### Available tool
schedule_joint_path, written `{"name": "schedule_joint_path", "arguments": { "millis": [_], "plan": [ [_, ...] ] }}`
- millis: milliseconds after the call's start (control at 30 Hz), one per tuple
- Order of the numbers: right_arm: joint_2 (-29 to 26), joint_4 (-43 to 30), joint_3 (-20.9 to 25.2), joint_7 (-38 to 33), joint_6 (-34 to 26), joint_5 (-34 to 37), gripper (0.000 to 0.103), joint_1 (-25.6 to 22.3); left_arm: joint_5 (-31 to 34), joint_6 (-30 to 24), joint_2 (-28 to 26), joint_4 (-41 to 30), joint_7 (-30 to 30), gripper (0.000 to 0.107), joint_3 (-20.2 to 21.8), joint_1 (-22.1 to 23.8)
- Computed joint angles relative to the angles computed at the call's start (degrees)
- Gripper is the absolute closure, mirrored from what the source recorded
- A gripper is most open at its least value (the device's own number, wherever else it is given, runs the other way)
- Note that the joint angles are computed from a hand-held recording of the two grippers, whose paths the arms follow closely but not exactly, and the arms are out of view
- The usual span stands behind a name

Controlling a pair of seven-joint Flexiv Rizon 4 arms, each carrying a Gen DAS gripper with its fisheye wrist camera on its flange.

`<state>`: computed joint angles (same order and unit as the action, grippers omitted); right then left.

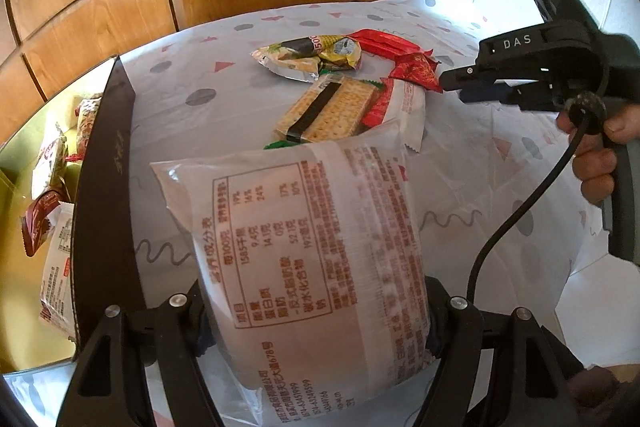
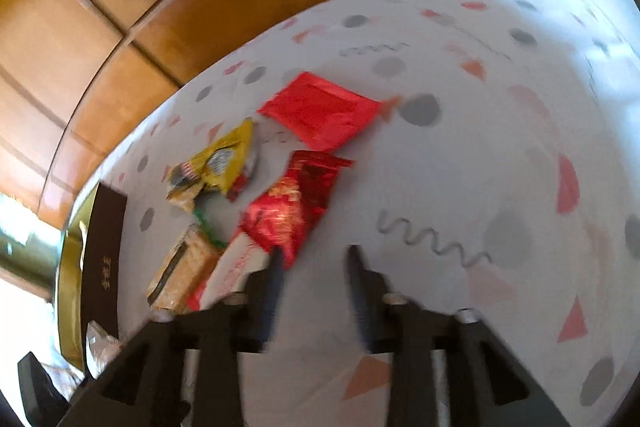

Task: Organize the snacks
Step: 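Grasp the dark red candy wrapper with the right tool while the left tool holds the bread bag, then carry the bread bag into the gold tray and open the left tool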

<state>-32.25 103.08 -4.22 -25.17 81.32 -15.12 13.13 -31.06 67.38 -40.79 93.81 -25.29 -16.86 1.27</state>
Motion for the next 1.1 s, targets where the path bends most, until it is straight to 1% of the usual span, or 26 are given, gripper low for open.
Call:
{"name": "schedule_joint_path", "arguments": {
  "millis": [67,100,133,300,333,367,400,433,467,500,533,600,700,733,767,833,867,933,1000,1100],
  "plan": [
    [-0.3,-0.1,-0.5,1.5,1.4,0.9,0.058,0.1,0.2,0.0,0.0,-0.1,-0.3,0.031,0.2,-0.2],
    [-0.6,-0.7,-0.5,1.9,1.5,1.2,0.049,0.1,0.2,0.0,0.0,-0.1,-0.3,0.031,0.2,-0.2],
    [-1.1,-1.6,-0.6,2.2,1.3,1.3,0.043,0.2,0.2,0.1,0.0,-0.1,-0.3,0.031,0.1,-0.1],
    [-4.7,-8.7,-0.9,2.5,-4.1,0.0,0.043,0.1,0.3,0.1,-0.2,-0.3,-0.6,0.031,0.1,-0.2],
    [-5.8,-10.8,-1.1,2.3,-6.7,-0.9,0.043,0.2,0.4,0.1,-0.2,-0.3,-0.6,0.031,0.1,-0.1],
    [-6.2,-11.7,-1.5,2.0,-8.0,-1.8,0.043,0.5,0.4,0.0,-0.2,-0.3,-0.6,0.031,0.1,-0.1],
    [-6.6,-12.7,-2.3,1.5,-10.1,-3.4,0.047,1.2,0.4,0.0,-0.2,-0.3,-0.7,0.031,0.1,-0.1],
    [-6.8,-13.5,-3.2,0.9,-13.0,-5.4,0.055,1.9,0.4,0.1,-0.2,-0.3,-0.7,0.031,0.1,-0.1],
    [-6.8,-14.0,-3.3,0.3,-15.2,-6.7,0.055,2.2,0.4,0.2,-0.2,-0.2,-0.7,0.031,0.1,-0.1],
    [-6.7,-13.8,-3.2,0.0,-15.6,-7.5,0.059,2.2,0.4,0.2,-0.2,-0.2,-0.7,0.031,0.0,-0.1],
    [-6.0,-12.8,-3.4,-0.1,-15.7,-8.5,0.066,2.5,0.4,0.2,-0.2,-0.2,-0.8,0.031,0.0,-0.1],
    [-3.8,-9.5,-4.9,1.3,-15.9,-11.4,0.069,3.7,0.3,0.1,-0.2,-0.2,-0.7,0.031,-0.1,0.0],
    [-0.5,-3.0,-5.3,2.8,-12.8,-14.8,0.069,3.9,0.4,0.2,-0.3,-0.3,-0.9,0.031,0.0,-0.1],
    [0.3,-1.0,-3.9,0.8,-10.3,-15.0,0.067,2.7,0.4,0.2,-0.3,-0.4,-1.1,0.031,0.2,-0.2],
    [0.6,-0.3,-2.8,-0.7,-9.2,-14.7,0.066,1.7,0.6,-0.1,-0.3,-0.6,-1.4,0.031,0.4,-0.3],
    [1.1,2.1,-3.0,-1.2,-5.1,-14.8,0.064,1.3,1.0,-0.7,-0.4,-1.1,-2.0,0.033,0.8,-0.7],
    [1.1,2.5,-3.2,-1.2,-4.1,-14.6,0.064,1.4,1.3,-1.2,-0.4,-1.5,-2.4,0.033,1.2,-0.9],
    [1.0,2.5,-3.3,-1.3,-3.5,-13.5,0.063,1.4,1.5,-2.5,-0.5,-2.4,-3.3,0.034,1.6,-1.0],
    [0.8,2.3,-4.3,-1.1,-4.3,-13.8,0.063,2.4,1.3,-4.4,-0.5,-3.1,-4.0,0.035,1.7,-0.8],
    [0.7,2.7,-6.2,0.4,-3.7,-15.1,0.063,4.1,-1.3,-5.5,0.7,-2.2,-2.7,0.035,-0.1,0.7]
  ]
}}
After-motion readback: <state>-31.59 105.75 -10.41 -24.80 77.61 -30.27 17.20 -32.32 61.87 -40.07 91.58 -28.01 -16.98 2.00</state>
